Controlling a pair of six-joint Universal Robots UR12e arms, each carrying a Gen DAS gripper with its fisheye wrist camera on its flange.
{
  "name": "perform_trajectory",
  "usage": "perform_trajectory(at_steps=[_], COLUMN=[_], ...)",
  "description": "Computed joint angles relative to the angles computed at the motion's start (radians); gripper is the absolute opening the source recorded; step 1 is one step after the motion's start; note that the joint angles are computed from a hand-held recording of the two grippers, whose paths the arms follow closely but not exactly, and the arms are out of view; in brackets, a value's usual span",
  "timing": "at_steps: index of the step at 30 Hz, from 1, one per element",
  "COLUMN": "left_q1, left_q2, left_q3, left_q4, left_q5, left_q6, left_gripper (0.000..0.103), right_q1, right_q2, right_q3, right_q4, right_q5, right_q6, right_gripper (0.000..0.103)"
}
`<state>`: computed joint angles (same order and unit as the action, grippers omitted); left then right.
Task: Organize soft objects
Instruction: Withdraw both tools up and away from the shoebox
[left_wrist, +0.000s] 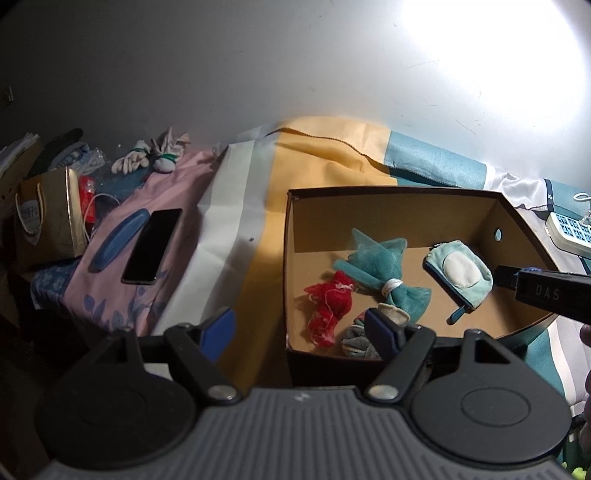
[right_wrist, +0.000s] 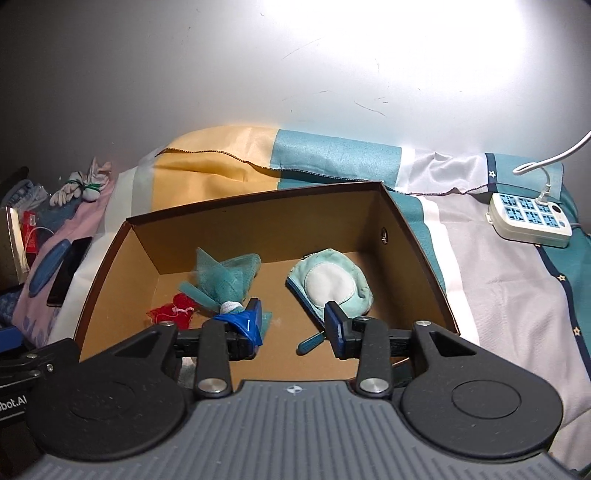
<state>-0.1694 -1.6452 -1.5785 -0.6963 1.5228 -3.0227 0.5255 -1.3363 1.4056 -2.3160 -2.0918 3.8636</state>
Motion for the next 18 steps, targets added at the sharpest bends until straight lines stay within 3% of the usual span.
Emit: perform_trajectory(at_steps=[18], left_q1=[0.016], left_q2=[0.085], left_q3=[-0.082], left_q4=[0.015], left_q5=[-0.021], left_q6=[-0.009], left_gripper=[0.082], right_q1=[0.063], right_q2=[-0.025], right_q3=[0.01], right_q4=[0.022], right_q5=[-0.101], right_q6=[-0.019], right_gripper=[0.02])
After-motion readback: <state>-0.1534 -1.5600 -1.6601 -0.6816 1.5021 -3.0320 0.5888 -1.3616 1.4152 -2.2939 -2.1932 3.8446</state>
